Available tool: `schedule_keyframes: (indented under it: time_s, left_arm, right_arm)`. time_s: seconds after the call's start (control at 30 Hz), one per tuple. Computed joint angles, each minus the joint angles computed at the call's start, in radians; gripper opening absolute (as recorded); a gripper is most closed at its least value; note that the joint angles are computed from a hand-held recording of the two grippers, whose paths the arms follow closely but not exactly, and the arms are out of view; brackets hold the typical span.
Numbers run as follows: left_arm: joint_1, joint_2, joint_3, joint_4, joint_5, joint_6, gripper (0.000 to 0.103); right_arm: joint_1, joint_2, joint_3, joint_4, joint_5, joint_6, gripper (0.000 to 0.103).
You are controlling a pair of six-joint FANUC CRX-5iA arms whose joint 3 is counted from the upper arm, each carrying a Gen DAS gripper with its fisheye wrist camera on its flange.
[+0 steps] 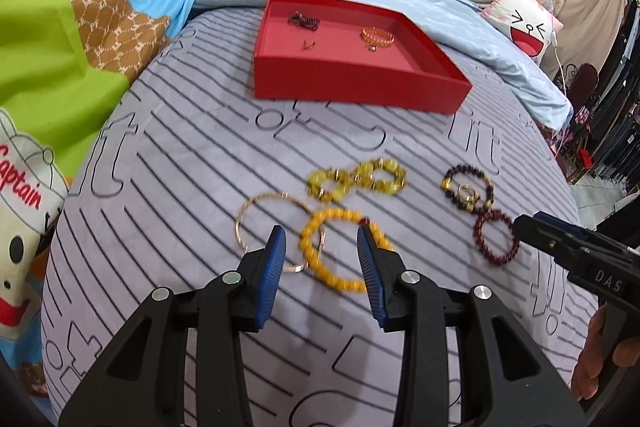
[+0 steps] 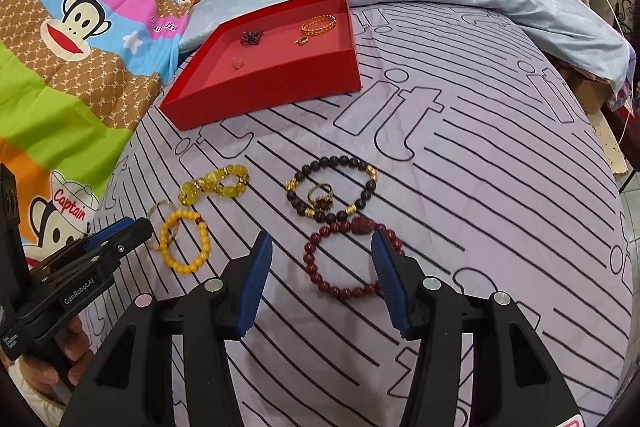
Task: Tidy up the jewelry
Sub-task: 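Lift both grippers out of the tray back toward the bracelets, then lower the left gripper onto the yellow bead bracelet and close it, then grasp the dark red bead bracelet with the right gripper while the left holds the yellow bracelet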
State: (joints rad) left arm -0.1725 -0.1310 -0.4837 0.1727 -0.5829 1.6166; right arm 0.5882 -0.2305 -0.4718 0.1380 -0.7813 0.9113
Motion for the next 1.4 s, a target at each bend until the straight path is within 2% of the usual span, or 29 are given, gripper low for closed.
schedule_keyframes:
  time_s: [0.47, 0.9, 0.97, 1.03, 1.07, 1.13, 1.4]
  left_arm:
    - [-0.003, -0.005, -0.010, -0.034, -0.010, 0.047, 0.035]
    - [-0.008, 0.063, 0.017, -0.014, 0.012, 0.003, 0.033]
    - [-0.007, 0.069, 0.017, -0.005, 0.016, -0.012, 0.031]
    - [-0.007, 0.079, 0.015, 0.012, 0.020, -0.034, 0.022]
    - [-0.007, 0.081, 0.015, 0.011, 0.023, -0.035, 0.021]
    - [-0.006, 0.083, 0.009, 0.041, 0.030, -0.069, 0.009]
    - [-0.026, 0.069, 0.004, 0.052, 0.049, -0.100, 0.007]
  right_arm:
    - [0.009, -0.023, -0.032, -0.010, -0.015, -0.002, 0.051]
    - [-0.008, -0.010, -0.019, -0.010, -0.014, 0.003, 0.051]
    - [-0.015, -0.005, -0.015, -0.012, -0.014, 0.004, 0.051]
    - [-0.021, 0.000, -0.012, -0.011, -0.014, 0.005, 0.051]
    - [-0.024, 0.002, -0.011, -0.011, -0.014, 0.006, 0.051]
    - [-0.029, 0.008, -0.009, -0.011, -0.013, 0.008, 0.051]
    - [-0.041, 0.023, -0.006, -0.011, -0.010, 0.014, 0.051]
